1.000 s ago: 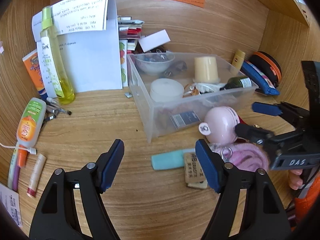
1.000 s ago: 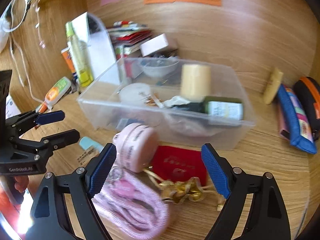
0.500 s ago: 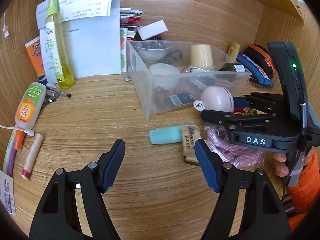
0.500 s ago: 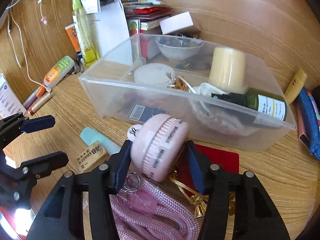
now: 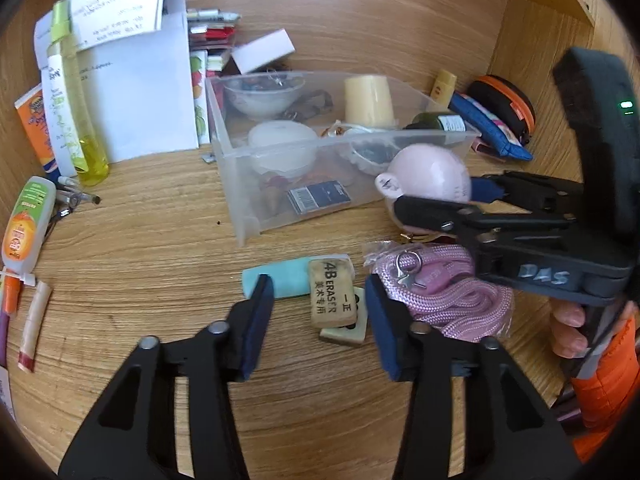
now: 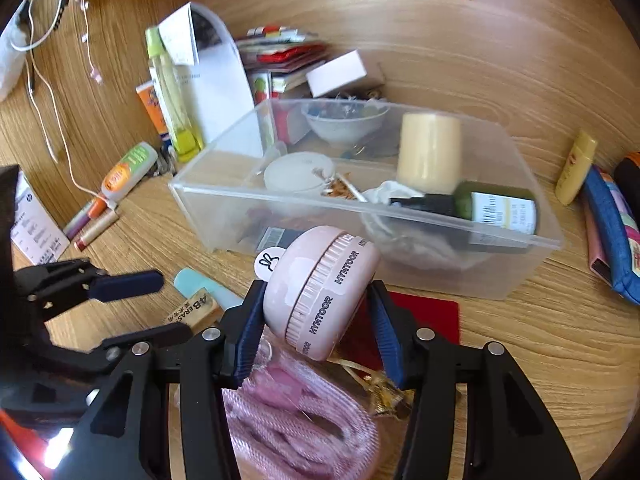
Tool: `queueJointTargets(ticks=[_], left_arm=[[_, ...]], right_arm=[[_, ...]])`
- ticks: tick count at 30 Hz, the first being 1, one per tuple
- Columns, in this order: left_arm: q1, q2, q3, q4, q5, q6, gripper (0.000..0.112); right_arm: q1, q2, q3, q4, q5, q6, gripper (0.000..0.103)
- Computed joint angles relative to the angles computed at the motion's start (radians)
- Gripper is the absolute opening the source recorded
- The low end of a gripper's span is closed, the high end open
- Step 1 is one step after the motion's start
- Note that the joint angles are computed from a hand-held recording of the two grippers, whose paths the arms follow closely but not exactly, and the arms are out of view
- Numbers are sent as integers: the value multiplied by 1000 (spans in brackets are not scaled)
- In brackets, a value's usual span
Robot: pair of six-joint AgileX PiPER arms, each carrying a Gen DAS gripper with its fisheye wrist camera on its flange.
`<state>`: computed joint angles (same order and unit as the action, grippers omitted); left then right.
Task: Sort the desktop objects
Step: 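Grasp the pink round gadget with the right tool while the left tool grasps the AB eraser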
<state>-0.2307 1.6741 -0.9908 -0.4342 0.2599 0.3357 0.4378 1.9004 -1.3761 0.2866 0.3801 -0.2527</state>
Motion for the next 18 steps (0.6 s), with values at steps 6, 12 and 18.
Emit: queueJointTargets(ticks=[6, 12, 18], left_arm=[[-5, 49, -36, -27, 17, 6, 31], [-9, 40, -21, -22, 1, -9, 23], [-2, 4, 3, -24, -15, -19, 23]], right_arm=[[-34, -47, 55, 95, -13, -86, 47], [-58, -71, 87, 196, -23, -176, 47], [-69, -97, 109, 252, -31, -231, 47]])
